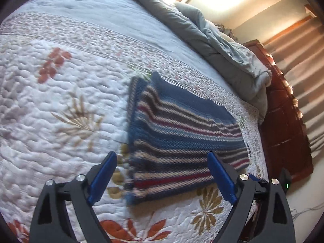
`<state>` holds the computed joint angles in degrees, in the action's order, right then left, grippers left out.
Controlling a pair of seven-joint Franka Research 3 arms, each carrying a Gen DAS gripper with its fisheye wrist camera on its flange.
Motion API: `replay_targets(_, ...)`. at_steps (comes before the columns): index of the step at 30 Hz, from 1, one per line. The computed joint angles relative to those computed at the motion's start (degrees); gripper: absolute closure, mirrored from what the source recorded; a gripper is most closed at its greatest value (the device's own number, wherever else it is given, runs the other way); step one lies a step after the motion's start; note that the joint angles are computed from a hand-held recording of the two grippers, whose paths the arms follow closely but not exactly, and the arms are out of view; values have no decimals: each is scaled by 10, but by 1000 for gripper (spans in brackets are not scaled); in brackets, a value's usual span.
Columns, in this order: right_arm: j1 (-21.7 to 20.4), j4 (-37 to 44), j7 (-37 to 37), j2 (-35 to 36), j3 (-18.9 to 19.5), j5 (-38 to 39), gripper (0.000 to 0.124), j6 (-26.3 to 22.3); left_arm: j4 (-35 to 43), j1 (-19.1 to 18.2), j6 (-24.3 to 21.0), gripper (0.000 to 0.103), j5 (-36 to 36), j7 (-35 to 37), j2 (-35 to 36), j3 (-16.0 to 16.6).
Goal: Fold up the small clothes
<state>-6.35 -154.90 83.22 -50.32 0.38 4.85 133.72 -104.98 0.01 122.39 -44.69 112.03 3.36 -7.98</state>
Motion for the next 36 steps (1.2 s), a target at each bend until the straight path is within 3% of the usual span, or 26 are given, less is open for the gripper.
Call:
replay_targets(4,46,8,21,23,64,-11,47,22,61,13,-50,11,29,-44,52,3)
replay_targets(7,72,19,32,58,86,-27,47,62,88,25,-45,11,37,-64,82,-4)
replay_targets(19,121,51,62,169,106,-82,45,158,214,44,-78,10,85,-96,208,-54)
replay_targets(24,122,62,78,204,120,-117,45,183,260,40,-90,10,100,-105,251,-72)
replay_targets(27,111,63,100,216,148,-165,43,203,288,38,-97,10,106,-107,275,-81)
replay_targets(32,74,76,172,251,217,-294,43,232,352,32,-112,9,126,-128,321,-90)
replay_targets(36,51,97,244,284,246,-394,43,241,395,23,-133,9,147,-135,350,-98)
